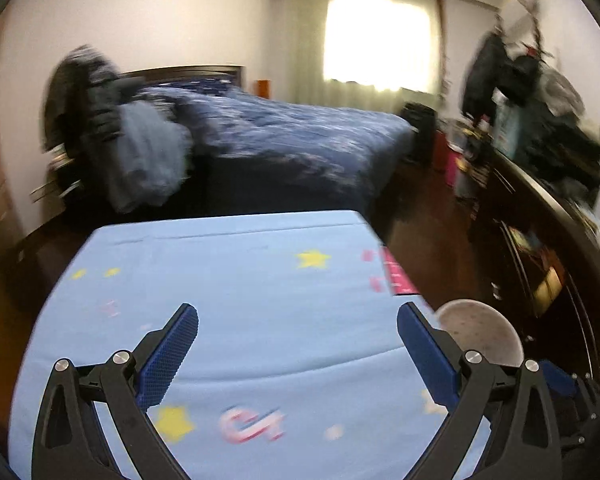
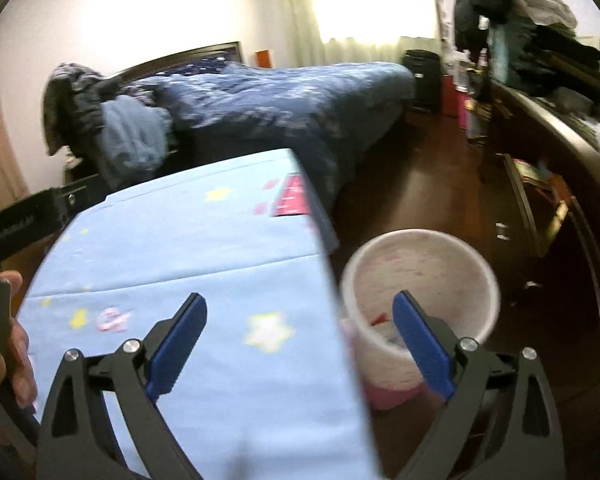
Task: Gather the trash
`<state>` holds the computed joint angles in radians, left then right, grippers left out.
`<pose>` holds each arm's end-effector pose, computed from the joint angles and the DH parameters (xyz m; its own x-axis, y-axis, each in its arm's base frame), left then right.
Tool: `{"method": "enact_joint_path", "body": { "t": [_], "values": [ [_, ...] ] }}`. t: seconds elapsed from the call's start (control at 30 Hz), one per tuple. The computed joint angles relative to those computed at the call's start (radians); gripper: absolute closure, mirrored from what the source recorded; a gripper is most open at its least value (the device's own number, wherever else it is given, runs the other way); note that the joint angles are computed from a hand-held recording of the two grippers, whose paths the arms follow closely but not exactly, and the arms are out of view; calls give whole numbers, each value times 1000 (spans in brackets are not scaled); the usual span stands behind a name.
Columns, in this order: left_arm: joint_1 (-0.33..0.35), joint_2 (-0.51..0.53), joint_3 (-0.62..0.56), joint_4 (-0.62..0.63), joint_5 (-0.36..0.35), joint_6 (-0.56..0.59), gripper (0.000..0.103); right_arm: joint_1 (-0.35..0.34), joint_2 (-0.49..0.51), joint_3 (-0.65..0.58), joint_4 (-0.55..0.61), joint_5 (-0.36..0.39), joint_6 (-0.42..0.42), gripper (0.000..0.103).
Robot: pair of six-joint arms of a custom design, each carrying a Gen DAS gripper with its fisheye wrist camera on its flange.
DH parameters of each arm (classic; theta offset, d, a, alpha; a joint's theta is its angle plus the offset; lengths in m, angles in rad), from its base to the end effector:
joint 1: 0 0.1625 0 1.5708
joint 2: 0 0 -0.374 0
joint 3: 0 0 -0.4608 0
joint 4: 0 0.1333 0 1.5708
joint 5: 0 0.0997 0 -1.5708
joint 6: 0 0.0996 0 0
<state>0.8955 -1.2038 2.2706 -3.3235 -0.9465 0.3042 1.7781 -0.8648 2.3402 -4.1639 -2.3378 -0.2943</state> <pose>-0.1537 -0.4983 0.1087 -0.6801 0.3891 -0.6213 0.7206 0.5109 -0.4688 0.1440 -0.3730 0.0466 -0.7711 0.3183 0.5515 -0.3279 0.5441 -0.7723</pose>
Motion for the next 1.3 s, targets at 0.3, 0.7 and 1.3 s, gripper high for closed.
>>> {"method": "enact_joint_path", "body": {
  "t": [0.3, 0.7, 1.3],
  "values": [
    [-14, -347, 215, 18, 176, -58, 4, 180, 111, -72, 137, -27, 137, 4],
    [-136, -653, 384, 65, 318, -111, 4, 346, 155, -109, 200, -152, 115, 4],
    [-147, -699, 398, 178, 303, -175, 4, 368, 142, -88, 196, -148, 116, 3]
  ]
}}
